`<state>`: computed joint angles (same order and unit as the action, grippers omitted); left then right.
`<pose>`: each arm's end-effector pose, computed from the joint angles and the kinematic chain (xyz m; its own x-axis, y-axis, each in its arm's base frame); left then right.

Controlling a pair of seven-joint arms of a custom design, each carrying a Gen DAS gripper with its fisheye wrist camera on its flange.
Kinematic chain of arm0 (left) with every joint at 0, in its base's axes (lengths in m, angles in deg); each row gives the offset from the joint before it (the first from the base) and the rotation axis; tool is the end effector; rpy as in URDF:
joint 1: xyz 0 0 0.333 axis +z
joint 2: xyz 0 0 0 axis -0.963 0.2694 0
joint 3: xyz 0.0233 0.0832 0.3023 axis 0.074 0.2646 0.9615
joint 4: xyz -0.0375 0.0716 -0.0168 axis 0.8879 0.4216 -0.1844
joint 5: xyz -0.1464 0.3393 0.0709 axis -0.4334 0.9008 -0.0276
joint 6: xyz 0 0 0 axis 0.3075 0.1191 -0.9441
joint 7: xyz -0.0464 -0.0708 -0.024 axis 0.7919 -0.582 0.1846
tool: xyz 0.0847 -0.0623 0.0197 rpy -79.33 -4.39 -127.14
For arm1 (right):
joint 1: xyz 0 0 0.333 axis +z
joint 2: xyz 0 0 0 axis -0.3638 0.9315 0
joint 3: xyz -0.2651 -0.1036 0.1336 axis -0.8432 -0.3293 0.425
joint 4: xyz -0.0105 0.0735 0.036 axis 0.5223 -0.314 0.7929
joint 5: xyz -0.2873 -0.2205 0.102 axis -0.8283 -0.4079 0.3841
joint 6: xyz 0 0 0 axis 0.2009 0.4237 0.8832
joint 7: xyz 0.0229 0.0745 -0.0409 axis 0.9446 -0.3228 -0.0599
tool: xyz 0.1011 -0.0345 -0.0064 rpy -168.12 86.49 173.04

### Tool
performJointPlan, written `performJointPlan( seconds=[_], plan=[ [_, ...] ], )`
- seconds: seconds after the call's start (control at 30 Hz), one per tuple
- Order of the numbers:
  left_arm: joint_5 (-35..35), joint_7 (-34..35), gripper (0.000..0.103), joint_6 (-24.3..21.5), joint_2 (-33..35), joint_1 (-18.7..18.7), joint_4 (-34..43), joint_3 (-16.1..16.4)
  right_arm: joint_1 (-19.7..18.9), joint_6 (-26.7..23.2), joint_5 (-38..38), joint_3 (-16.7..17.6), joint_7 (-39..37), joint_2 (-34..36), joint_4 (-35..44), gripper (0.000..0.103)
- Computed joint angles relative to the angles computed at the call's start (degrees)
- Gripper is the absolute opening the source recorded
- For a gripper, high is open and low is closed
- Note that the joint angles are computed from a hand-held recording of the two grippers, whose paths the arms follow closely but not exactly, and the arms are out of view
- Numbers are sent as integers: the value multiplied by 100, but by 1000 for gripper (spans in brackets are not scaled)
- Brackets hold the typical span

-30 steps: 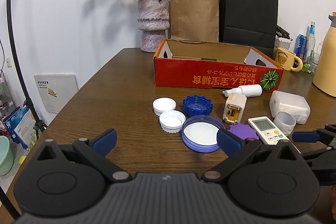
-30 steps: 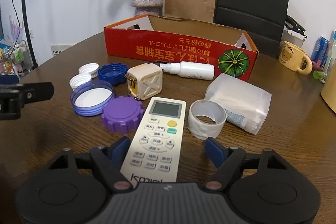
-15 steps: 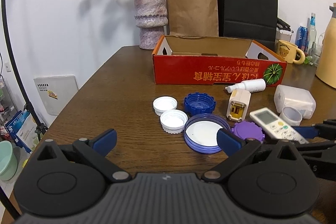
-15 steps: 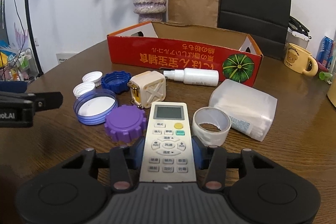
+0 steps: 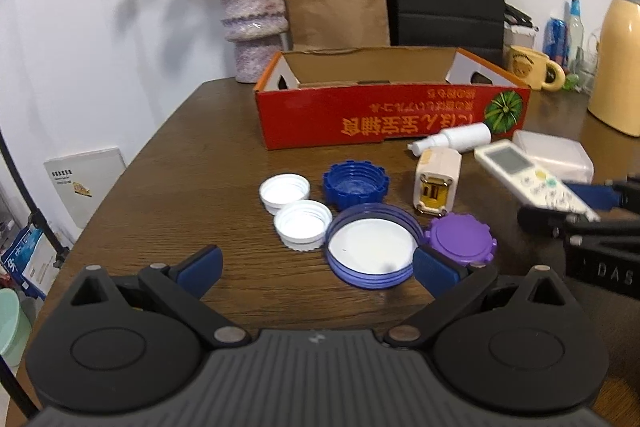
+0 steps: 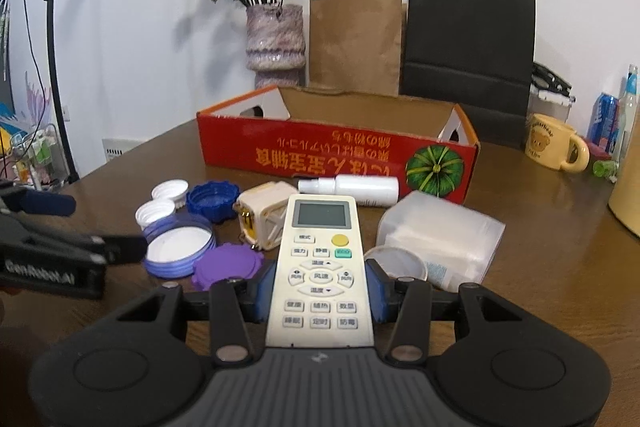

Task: Organize rigid objects
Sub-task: 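Close right gripper on the white remote while left gripper grasps the blue-rimmed lid, then carry remote and lid into the cardboard box and open both grippers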

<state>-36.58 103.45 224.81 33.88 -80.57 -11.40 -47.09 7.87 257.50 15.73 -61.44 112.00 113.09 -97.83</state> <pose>0.7021 -0.1679 0.2484 -0.3978 -0.9128 -0.0924 -0.5060 0.3023 -0.8078 0.6342 0.2186 0.2467 -0.0564 -0.9984 -0.0096 -0.5304 0.0381 -0.8469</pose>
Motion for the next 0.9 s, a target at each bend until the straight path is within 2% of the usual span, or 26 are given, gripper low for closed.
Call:
performJointPlan(
  seconds=[0.27, 0.5, 0.57, 0.63, 0.73, 0.77, 0.8, 0.9],
  plan=[
    [38, 102, 103, -378, 281, -4, 455, -153, -231, 233, -518, 186, 471, -30, -189, 45],
    [-86, 122, 103, -668, 610, -249, 1009, -24, -213, 279, -637, 141, 655, -20, -240, 45],
    [-110, 121, 103, -734, 696, -224, 1142, -94, -184, 257, -597, 105, 646, 4, -208, 45],
    [-113, 147, 99, -785, 774, -145, 1263, -225, -160, 251, -559, 79, 623, 19, -186, 45],
    [-106, 193, 86, -811, 848, -56, 1357, -375, -162, 243, -549, 77, 627, 24, -178, 45],
    [-67, 256, 73, -843, 872, 39, 1369, -520, -146, 224, -510, 62, 603, 29, -160, 45],
    [-4, 369, 68, -920, 905, 208, 1377, -771, -139, 210, -485, 54, 587, 34, -148, 45],
    [-14, 470, 68, -867, 916, 327, 1328, -934, -145, 213, -484, 65, 591, 33, -153, 45]
  ],
)
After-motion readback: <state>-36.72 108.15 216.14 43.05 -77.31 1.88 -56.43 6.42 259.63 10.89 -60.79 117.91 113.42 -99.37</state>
